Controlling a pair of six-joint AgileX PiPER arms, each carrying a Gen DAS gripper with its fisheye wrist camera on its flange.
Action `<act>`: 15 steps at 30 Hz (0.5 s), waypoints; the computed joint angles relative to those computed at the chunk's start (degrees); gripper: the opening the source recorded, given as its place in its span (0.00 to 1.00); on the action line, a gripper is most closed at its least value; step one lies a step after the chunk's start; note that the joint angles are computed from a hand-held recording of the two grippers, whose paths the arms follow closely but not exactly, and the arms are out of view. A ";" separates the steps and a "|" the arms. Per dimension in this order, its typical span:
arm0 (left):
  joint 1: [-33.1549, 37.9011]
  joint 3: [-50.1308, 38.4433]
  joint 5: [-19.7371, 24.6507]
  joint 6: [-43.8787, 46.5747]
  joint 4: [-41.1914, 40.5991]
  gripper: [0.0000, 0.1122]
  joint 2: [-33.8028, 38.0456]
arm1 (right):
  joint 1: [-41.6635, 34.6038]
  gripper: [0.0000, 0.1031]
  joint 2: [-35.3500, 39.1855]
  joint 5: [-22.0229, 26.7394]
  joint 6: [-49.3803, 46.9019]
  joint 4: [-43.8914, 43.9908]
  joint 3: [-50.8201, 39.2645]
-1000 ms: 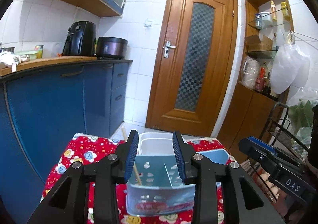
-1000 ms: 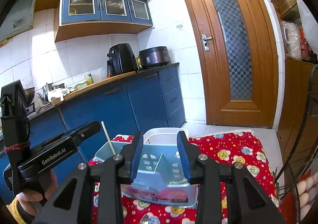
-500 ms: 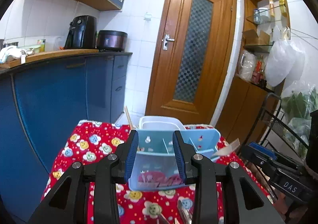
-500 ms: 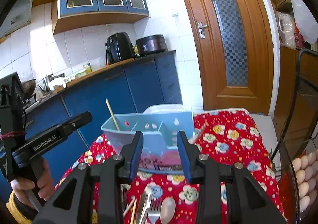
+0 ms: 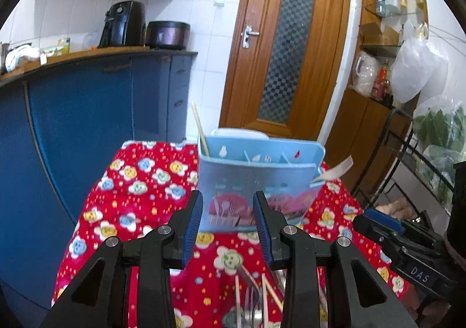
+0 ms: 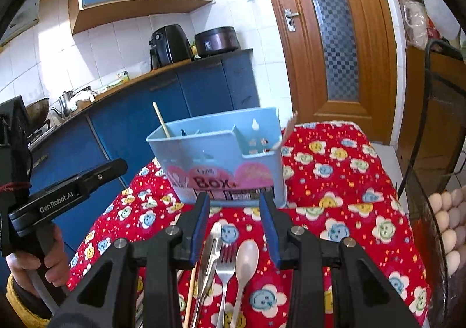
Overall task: Organize utensils
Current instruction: 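Withdraw both tools from the box back toward the utensils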
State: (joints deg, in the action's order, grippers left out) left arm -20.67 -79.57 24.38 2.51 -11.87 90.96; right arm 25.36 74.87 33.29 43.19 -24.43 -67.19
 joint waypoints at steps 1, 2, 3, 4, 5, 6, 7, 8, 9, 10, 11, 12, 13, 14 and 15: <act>0.04 0.10 0.50 0.23 -0.08 0.32 0.02 | -0.05 0.37 -0.15 0.01 0.08 0.20 0.36; 0.05 0.38 1.14 0.34 -0.03 0.32 -0.03 | -0.03 0.37 -0.38 0.03 0.26 0.24 0.85; 0.01 0.64 1.67 0.08 0.31 0.32 -0.08 | -0.05 0.37 -0.48 0.14 0.30 0.32 1.09; 0.01 1.10 1.83 0.09 0.38 0.32 -0.18 | -0.09 0.37 -0.61 0.30 0.33 0.41 1.34; -0.05 1.49 2.15 -0.14 0.62 0.32 -0.25 | -0.09 0.37 -0.79 0.42 0.44 0.50 1.84; -0.06 1.73 2.39 -0.29 0.79 0.32 -0.22 | -0.11 0.37 -0.82 0.55 0.43 0.67 2.13; -0.12 2.01 2.74 -0.45 1.03 0.32 -0.17 | -0.14 0.37 -0.79 0.68 0.38 0.83 2.28; -0.17 2.13 3.19 -0.50 1.21 0.32 0.01 | -0.25 0.37 -0.77 0.87 0.16 1.22 2.61; -0.23 2.08 3.74 -0.53 1.33 0.32 0.26 | -0.35 0.37 -0.68 1.07 -0.15 1.67 2.77; -0.26 2.20 4.00 -0.52 1.38 0.32 0.45 | -0.55 0.37 -0.57 1.15 -0.58 2.17 2.85; -0.31 2.31 4.34 -0.59 1.48 0.32 0.66 | -0.74 0.37 -0.39 1.37 -0.86 2.68 3.10; -0.35 2.31 4.68 -0.68 1.50 0.32 0.93 | -0.93 0.37 -0.21 1.63 -1.33 3.30 3.13; -0.35 2.32 4.97 -0.76 1.49 0.32 1.13 | -1.27 0.37 0.01 1.73 -2.04 4.19 3.22; -0.34 2.35 5.32 -0.90 1.51 0.32 1.39 | -1.64 0.37 0.21 1.66 -2.71 5.23 3.46; -0.30 2.31 5.61 -0.93 1.47 0.32 1.61 | -1.94 0.37 0.37 1.53 -3.19 5.96 3.67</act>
